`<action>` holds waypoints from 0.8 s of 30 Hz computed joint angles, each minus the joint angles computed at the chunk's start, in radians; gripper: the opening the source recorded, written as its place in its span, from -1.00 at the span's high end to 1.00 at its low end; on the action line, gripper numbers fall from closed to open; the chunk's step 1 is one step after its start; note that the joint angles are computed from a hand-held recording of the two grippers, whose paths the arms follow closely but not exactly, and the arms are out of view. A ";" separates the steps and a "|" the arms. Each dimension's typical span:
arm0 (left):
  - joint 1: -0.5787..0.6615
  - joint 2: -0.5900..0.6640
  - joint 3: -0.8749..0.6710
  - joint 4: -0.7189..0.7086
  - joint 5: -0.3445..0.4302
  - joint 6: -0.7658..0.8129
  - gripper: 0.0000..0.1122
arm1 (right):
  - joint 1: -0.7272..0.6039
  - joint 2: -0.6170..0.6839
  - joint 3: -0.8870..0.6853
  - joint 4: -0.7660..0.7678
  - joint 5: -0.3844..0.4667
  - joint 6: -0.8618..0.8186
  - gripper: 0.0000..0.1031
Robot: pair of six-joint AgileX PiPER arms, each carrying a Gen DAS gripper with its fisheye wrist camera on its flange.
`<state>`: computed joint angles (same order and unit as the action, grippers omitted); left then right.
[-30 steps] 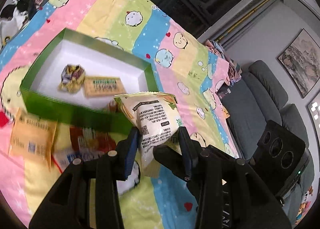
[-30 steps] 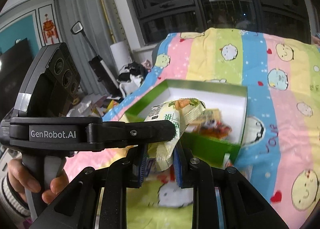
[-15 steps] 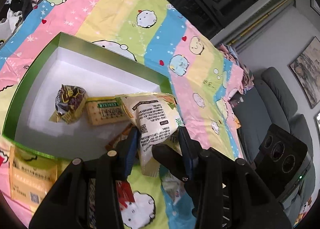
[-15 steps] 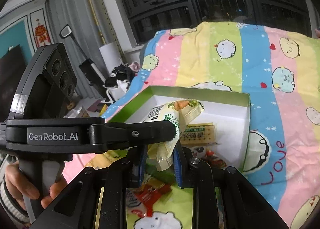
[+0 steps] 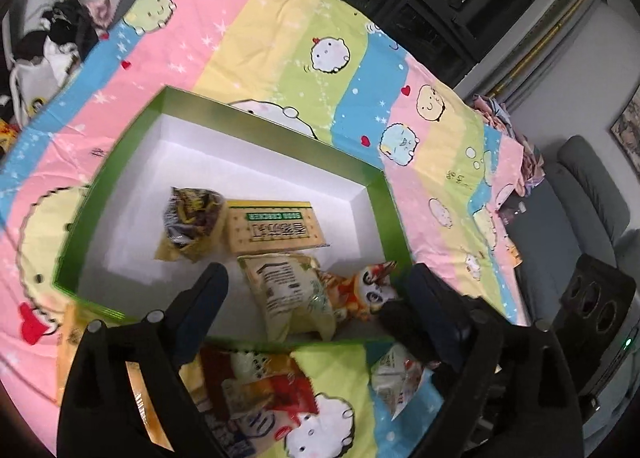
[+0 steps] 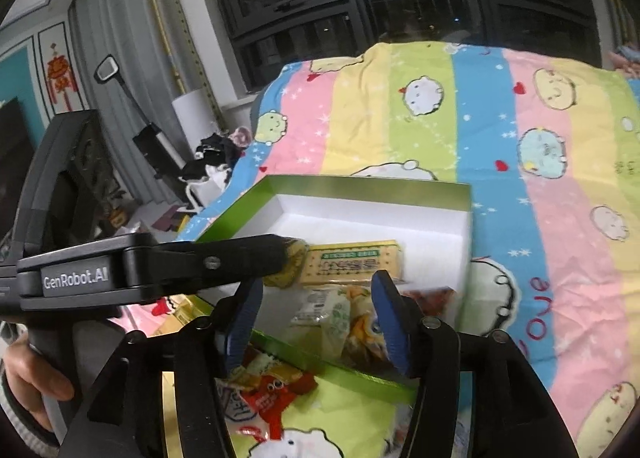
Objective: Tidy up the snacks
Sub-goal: 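Drop the white-green snack bag into the green box with the right gripper, then move the right gripper toward the white peanut bag beside the box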
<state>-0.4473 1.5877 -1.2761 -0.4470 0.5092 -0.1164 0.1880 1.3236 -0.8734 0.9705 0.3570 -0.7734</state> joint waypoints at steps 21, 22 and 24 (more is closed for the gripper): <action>-0.308 -0.430 0.366 0.826 0.113 -0.803 -0.82 | 0.157 -0.476 0.183 -0.923 0.158 1.032 -0.49; -0.314 -0.443 0.376 0.833 0.124 -0.816 -0.82 | 0.161 -0.489 0.187 -0.929 0.169 1.044 -0.49; -0.315 -0.471 0.395 0.822 0.139 -0.823 -0.82 | 0.177 -0.515 0.190 -0.961 0.195 1.089 -0.49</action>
<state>-0.7622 1.1164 -0.8807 0.3748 0.6479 -0.9393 0.3651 0.8086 -0.6829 0.0099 0.5517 0.3160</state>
